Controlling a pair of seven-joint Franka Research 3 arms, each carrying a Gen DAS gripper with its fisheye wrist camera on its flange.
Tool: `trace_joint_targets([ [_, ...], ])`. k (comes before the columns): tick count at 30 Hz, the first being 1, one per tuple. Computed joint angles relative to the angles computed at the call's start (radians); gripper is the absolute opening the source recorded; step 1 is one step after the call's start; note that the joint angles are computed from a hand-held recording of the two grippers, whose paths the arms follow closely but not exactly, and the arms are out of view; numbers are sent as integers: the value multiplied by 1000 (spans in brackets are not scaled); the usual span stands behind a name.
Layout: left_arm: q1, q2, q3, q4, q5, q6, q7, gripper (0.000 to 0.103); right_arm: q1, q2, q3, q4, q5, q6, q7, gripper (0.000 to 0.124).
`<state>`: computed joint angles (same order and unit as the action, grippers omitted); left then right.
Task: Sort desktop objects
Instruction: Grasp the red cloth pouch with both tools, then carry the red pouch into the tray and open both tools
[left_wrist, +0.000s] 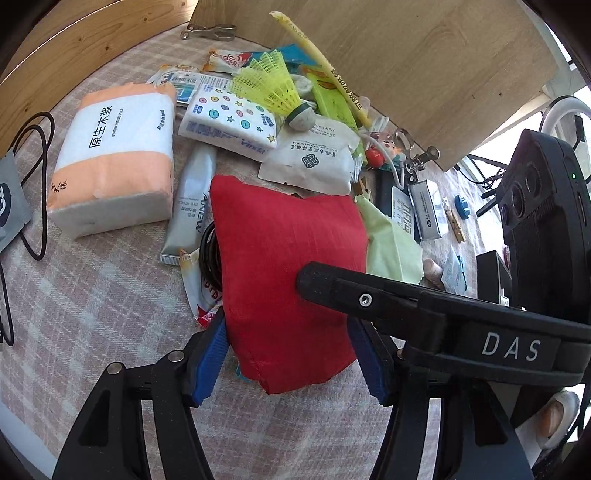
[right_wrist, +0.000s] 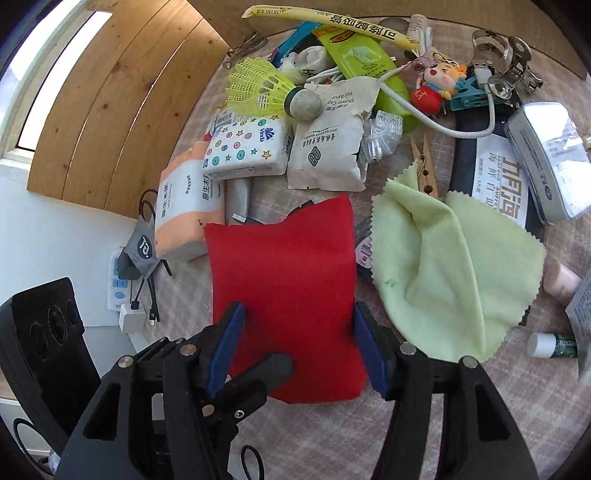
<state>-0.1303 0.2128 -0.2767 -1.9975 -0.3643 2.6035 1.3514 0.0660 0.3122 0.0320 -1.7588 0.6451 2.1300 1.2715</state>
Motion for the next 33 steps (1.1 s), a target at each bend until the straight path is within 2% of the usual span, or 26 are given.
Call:
trace_joint_targets([
  [4,-3,-35,-13,-22,-41,18,28,60,-9,-54,-6,-55,26,18,-18,59],
  [8,-36,-50,-11,-19,-10,29,5,60,-23,-124,-21,-119,50,25,-55,59],
  [18,-130,-42,-50,44,34,40,-34,60,-77,-372,-109,-356,81,63,-134,59],
  [26,-228,75,-110,206,98,11,-58,61,-176,-546,-211,-508,20,46,-151,59],
  [33,-338,236,-140,437,205,-51,-99,61,-289,-590,-293,-525,-36,22,-177,59],
])
